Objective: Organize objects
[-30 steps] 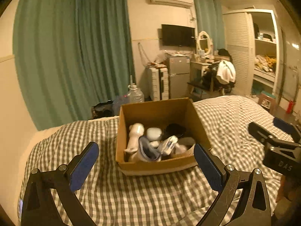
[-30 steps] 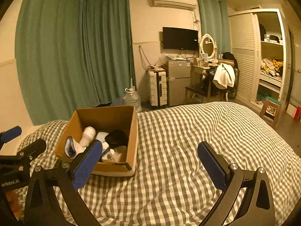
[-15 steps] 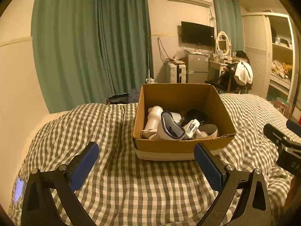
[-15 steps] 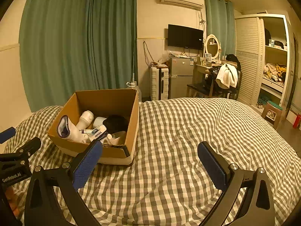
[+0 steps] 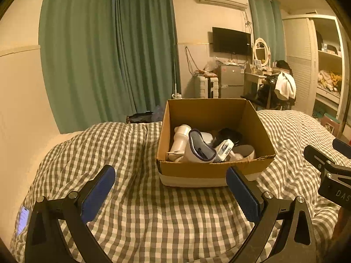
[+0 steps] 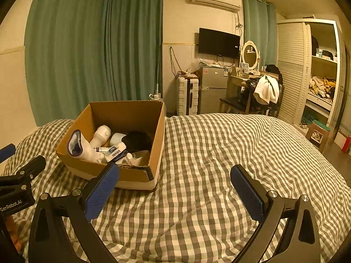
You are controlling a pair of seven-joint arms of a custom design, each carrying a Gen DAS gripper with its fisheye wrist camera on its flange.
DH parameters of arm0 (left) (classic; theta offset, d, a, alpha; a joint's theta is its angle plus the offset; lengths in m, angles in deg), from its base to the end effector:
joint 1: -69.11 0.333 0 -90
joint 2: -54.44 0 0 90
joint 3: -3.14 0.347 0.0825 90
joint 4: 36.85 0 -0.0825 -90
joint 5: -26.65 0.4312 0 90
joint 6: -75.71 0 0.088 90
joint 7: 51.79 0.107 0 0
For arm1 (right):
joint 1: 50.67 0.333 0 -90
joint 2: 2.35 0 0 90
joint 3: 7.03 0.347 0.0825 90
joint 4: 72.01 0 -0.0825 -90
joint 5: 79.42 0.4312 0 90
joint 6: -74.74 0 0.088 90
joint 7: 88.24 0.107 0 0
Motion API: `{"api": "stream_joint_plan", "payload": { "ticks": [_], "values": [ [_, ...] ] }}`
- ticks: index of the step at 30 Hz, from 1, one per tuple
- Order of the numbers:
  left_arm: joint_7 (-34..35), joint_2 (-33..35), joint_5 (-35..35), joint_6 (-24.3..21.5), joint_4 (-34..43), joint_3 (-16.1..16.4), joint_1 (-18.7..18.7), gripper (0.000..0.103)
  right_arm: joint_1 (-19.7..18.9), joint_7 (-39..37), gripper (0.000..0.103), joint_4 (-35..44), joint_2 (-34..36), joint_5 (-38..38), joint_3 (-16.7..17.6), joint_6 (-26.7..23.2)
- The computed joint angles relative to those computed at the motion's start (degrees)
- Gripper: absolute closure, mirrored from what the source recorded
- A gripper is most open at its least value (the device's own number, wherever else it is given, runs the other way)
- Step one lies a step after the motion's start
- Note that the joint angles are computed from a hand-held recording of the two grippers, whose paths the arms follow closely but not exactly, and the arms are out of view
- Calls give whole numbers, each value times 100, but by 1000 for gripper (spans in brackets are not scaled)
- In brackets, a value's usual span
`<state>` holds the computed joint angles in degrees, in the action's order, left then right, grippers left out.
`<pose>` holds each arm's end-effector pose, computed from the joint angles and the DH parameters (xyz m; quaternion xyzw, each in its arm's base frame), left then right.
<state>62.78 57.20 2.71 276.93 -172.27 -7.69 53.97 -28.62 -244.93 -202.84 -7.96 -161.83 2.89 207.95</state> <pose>0.5393 -0.2071 0.4323 -0.4757 0.7149 -0.3942 0.3275 0.4830 0.2820 0.4234 -0.4721 0.7128 -0.4351 0.2822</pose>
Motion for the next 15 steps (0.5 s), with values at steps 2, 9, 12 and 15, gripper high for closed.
{"api": "stream_joint_plan", "payload": {
  "ticks": [2,9,12,15],
  "values": [
    [135,-10,-165,-21,6,10,-42,0,2,9,1,11,13,-3,-1,2],
    [666,16,-777,15,66,22,-180,0,-2,35,1,20,27,6,-22,49],
    [792,23,-916,61,76,9,-205,0,-6,14,1,29,45,26,-26,68],
    [699,24,-799,89,55,-7,-168,0,5,-40,1,69,80,52,-21,36]
  ]
}}
